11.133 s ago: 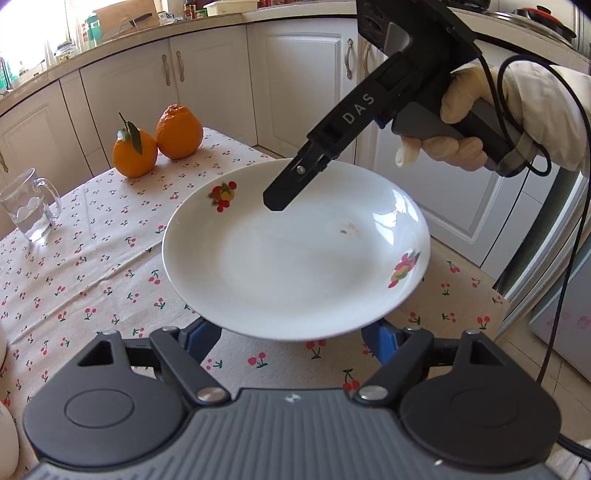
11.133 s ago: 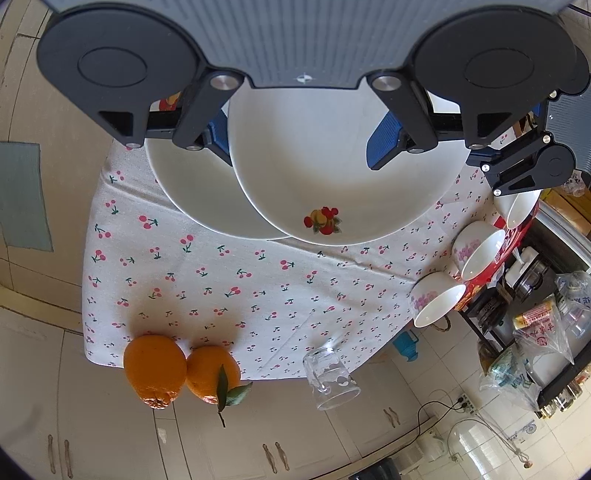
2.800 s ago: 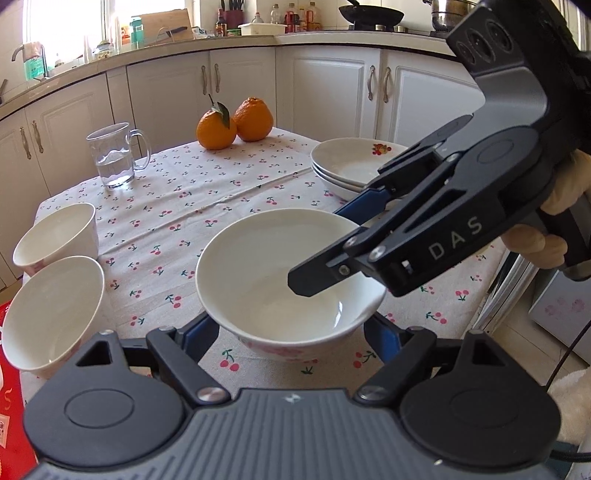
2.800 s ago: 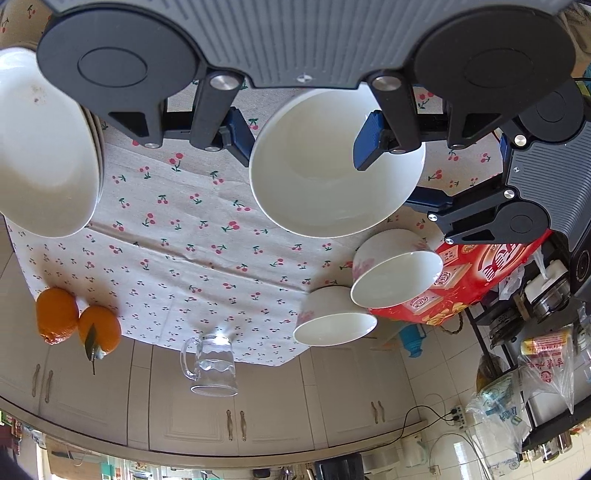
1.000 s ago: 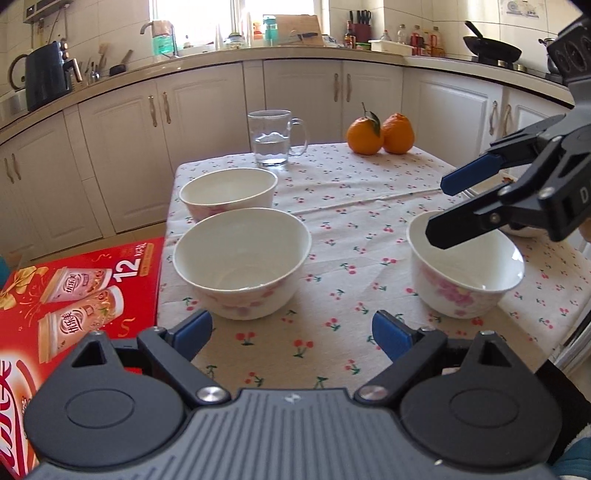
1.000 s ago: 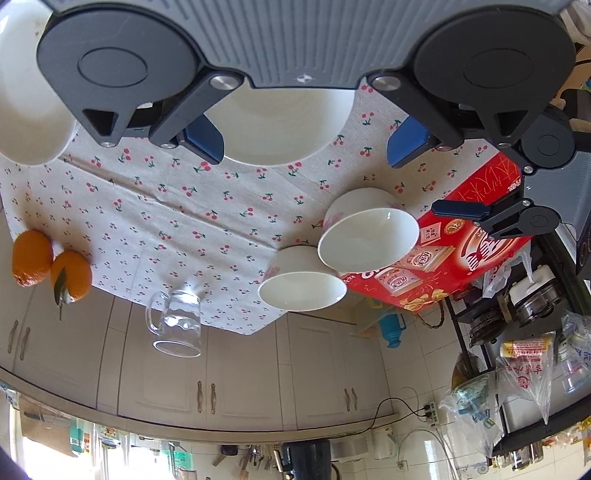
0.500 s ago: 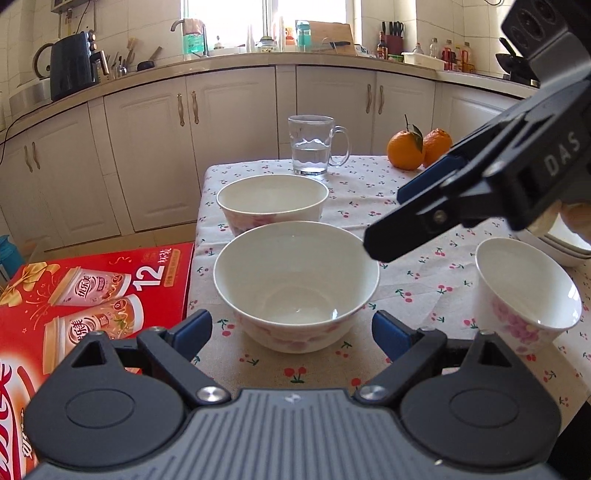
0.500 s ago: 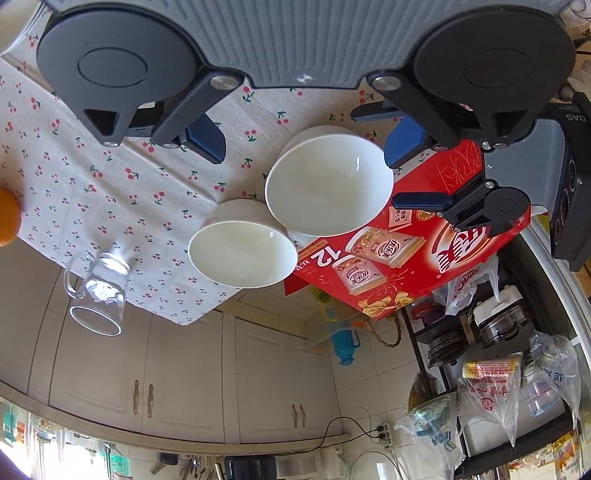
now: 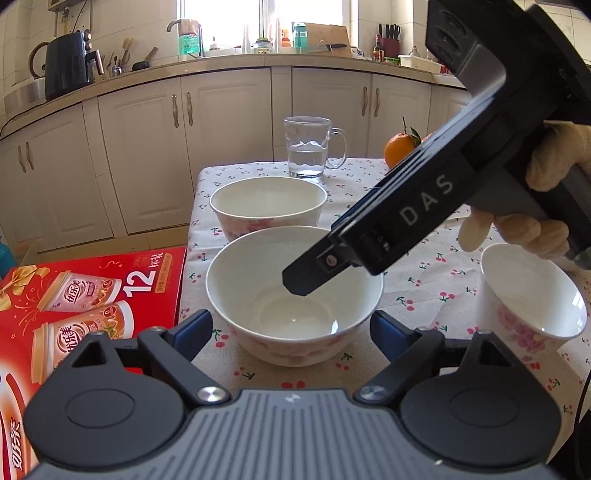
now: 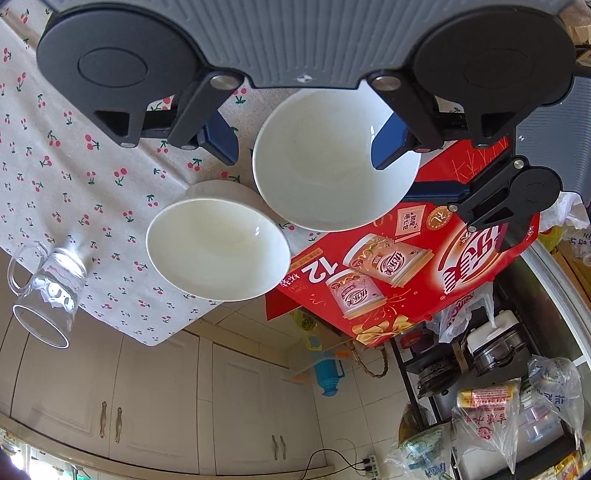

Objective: Organize plates and bowls
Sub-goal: 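Close the right tool on the second bowl's rim, then lift the second bowl with the right tool toward the first bowl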

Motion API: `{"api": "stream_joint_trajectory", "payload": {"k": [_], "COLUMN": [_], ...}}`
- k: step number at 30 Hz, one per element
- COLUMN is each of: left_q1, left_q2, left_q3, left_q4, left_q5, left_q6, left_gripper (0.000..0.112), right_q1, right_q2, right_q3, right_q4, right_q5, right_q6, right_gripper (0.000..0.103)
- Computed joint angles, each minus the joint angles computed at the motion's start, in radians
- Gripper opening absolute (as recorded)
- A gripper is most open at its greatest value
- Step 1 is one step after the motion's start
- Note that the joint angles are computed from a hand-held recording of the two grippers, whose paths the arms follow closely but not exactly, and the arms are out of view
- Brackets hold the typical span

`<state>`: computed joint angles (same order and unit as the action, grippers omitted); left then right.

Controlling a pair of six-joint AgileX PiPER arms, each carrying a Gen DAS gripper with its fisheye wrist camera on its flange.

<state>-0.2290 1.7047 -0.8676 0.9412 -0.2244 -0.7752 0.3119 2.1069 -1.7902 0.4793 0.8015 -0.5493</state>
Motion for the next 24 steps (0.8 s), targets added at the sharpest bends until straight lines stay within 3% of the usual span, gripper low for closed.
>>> {"api": "stream_joint_trajectory", "payload": {"k": [11, 24], "left_q1": [-0.005, -0.013], "left_q2": [0.003, 0.005], "left_q3": [-0.007, -0.01], "left_q4": [-0.02, -0.042], "left_q5": [0.005, 0.017], "left_q6": [0.032, 0.082], "left_gripper": [0.09, 0.09], "right_q1": [-0.02, -0.02], "right_q2": [0.065, 0.079], "right_q3": [-0.076, -0.091], "right_q4": [0.043, 0.057], "right_q5": [0.055, 0.064], "right_q6": [-0.004, -0.003], "right_gripper": [0.066, 0.062]}}
